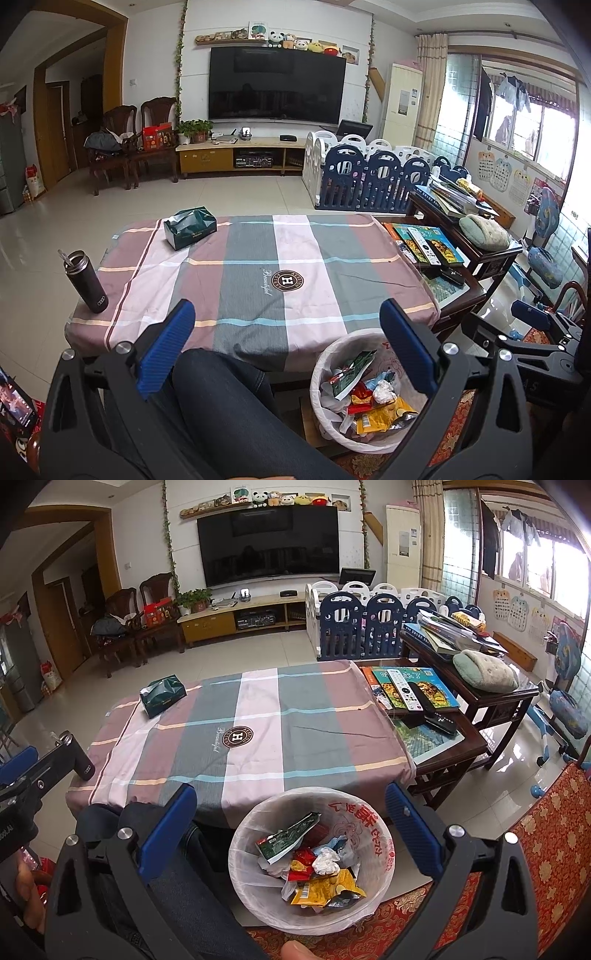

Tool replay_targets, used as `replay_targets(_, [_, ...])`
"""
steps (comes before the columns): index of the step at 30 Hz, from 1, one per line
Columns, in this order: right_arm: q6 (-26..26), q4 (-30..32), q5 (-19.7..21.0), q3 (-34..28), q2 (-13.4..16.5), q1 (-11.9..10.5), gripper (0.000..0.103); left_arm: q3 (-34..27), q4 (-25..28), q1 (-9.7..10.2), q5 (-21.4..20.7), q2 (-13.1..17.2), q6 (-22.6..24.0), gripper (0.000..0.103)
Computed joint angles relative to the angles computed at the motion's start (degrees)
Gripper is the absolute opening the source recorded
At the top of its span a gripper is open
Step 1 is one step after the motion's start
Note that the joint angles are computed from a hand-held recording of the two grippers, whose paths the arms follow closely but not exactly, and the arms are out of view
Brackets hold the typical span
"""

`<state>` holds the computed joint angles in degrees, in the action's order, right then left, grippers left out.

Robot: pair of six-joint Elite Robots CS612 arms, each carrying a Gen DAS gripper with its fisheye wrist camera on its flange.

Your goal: Collect trash

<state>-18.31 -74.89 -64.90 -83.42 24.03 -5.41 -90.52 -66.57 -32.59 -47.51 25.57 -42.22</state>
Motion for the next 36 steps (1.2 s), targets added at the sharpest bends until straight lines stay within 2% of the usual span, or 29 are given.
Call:
replay_targets(17, [-0.6, 0.7, 0.1, 0.4, 0.0, 0.1, 0.1, 0.2, 0.4, 0.22, -1.2, 0.0, -0.8, 0.1])
replay_targets(36, [-0.9, 1.4, 0.0, 0.6, -0.1, 0.2, 0.1, 0.2, -0.2, 0.1, -0.1, 0.1, -1.1, 0.1])
